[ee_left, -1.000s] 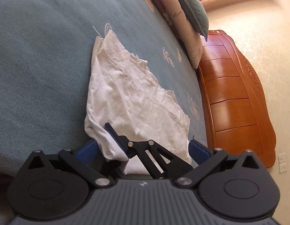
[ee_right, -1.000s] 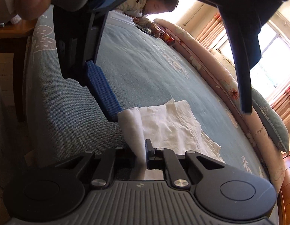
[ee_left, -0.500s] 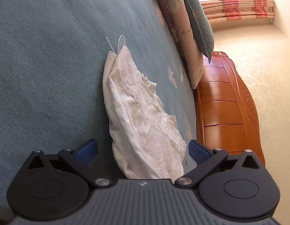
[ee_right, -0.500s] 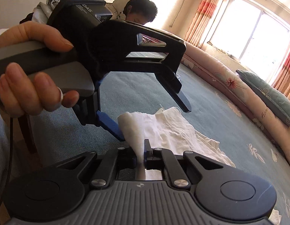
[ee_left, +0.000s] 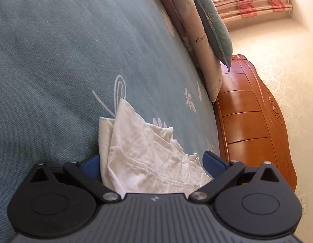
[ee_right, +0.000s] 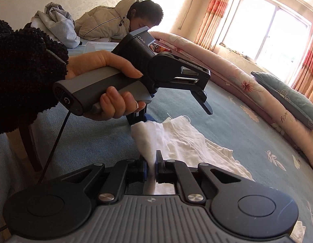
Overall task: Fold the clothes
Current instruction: 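Close both grippers side by side on the white shirt's end edge, then lift the shirt end with both grippers and fold it over the shirt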
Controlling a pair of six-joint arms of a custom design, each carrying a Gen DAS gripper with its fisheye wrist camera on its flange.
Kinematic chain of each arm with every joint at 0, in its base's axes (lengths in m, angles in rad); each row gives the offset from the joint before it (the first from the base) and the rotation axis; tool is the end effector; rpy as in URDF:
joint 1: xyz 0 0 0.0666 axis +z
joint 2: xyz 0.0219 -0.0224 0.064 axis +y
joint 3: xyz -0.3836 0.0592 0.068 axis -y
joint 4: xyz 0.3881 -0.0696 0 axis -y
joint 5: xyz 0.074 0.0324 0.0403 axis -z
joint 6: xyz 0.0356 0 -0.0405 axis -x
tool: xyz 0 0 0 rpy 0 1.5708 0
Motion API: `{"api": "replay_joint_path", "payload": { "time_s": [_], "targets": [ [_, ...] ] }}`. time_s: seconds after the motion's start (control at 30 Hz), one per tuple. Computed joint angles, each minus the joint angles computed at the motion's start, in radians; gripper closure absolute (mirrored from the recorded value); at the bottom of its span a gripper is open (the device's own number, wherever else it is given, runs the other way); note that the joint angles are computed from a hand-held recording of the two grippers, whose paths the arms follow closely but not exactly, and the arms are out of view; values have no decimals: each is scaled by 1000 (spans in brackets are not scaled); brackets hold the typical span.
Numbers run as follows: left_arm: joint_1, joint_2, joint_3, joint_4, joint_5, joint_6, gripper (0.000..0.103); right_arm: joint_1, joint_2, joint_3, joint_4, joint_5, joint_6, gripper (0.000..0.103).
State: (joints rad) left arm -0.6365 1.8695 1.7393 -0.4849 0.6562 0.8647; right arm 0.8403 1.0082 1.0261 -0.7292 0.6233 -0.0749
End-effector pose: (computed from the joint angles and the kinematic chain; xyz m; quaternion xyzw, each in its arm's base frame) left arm 0.5240 -0.4148 0.3677 0.0515 0.8520 -0.5062 0.1232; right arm 0.2431 0.2396 0.4310 -0.2046 0.8504 -0.0749 0.4789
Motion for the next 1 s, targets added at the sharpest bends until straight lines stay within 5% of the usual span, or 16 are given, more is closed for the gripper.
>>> {"api": "replay_joint_path", "payload": {
  "time_s": [0.17,0.27,0.43,0.57,1.0],
  "targets": [
    [-3,27,54,-67,13,-139,7,-5,-5,-4,2,-3,-10,95],
    [-1,17,46,-89,-9,-207,26,-12,-8,-8,8,-15,-18,95],
    [24,18,22,-71,4,-156,71,-9,-8,-18,11,-26,-26,95],
    [31,21,13,-77,-3,-139,92,-13,-5,-22,13,-41,-34,95],
    [-24,36,184,-292,-166,-237,95,-11,-24,-32,23,-43,-45,97]
  ]
}}
